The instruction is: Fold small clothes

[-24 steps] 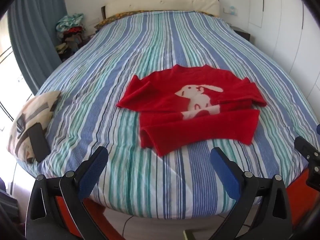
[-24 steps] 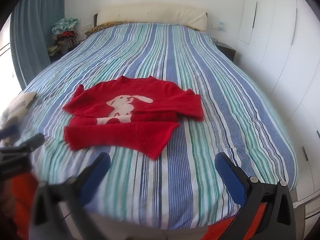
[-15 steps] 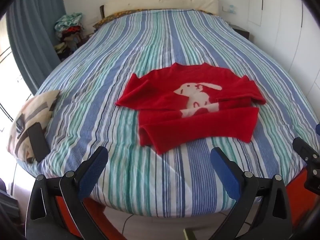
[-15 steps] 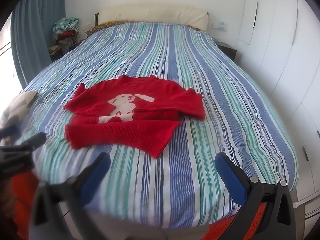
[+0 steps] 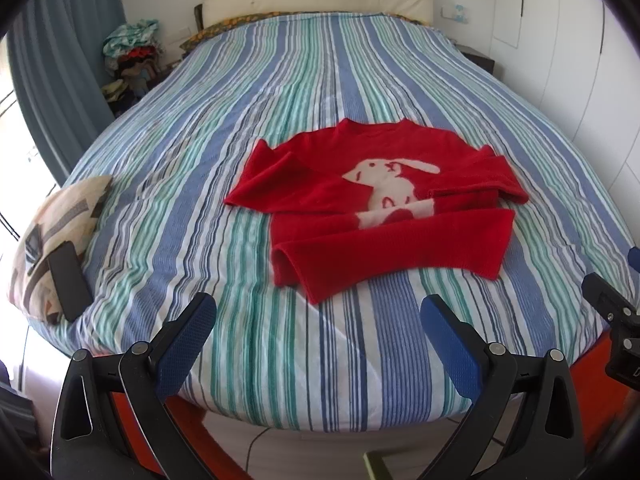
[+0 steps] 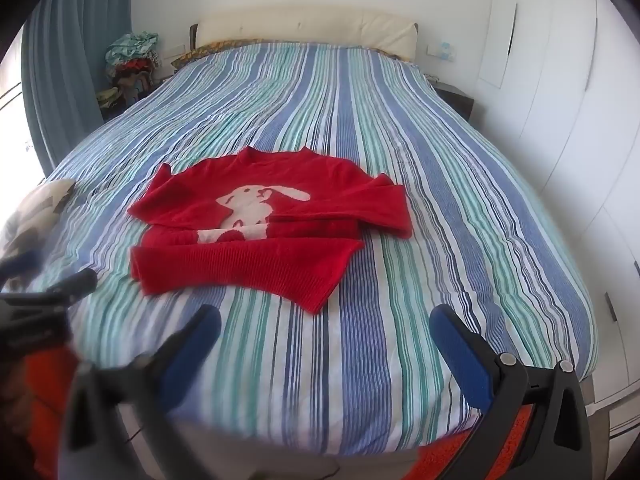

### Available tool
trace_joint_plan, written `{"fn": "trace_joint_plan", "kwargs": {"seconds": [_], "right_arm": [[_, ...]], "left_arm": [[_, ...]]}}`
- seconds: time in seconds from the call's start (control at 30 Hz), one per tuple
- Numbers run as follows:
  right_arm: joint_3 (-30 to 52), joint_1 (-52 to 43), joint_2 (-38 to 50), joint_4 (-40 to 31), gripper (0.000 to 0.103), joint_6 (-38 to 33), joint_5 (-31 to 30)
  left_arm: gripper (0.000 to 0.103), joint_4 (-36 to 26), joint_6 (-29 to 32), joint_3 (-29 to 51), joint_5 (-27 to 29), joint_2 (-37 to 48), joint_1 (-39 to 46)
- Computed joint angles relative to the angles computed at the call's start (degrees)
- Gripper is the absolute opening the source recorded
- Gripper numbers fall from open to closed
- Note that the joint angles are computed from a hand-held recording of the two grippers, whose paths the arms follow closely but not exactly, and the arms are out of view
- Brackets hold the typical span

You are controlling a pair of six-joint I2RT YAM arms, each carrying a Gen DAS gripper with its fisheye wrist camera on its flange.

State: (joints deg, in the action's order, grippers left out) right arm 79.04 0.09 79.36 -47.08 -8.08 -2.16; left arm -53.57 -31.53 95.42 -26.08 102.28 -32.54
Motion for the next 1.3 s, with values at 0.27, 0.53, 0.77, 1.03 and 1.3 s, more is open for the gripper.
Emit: {"fn": "trace_joint_plan", "kwargs": {"seconds": [0.27,0.53,0.77,1.03,1.3], "right_arm": [[0.15,-0.36,0.63,-0.08,0.103,-0.18,-0.35],[-0.63,-0.21,0.40,0.48,0.103,0.14,0.12],[-0.39,1.04,0.90,0.59,0.103,0.22,4.19],[-0.74,1.91,0.13,0.80,0.103,-0.48,10.20],[-0.75,1.21,0.68,0.66,0.103,-0.59,12.01]], "left_arm": [[0.102,-1.08,-0.27,0.89,-0.67,1.15,-0.09],[0.102,-0.56,0.06,0.14,-0.41,0.88,-0.07],[0.102,-0.75,-0.11,-0.17,-0.38,0.80,0.07],[0.102,-1.01,-0.01,-0.01,-1.54,1.79,-0.59],[0.102,-0.76,0.00,-0.41,-1.34,1.84,-0.23]]}}
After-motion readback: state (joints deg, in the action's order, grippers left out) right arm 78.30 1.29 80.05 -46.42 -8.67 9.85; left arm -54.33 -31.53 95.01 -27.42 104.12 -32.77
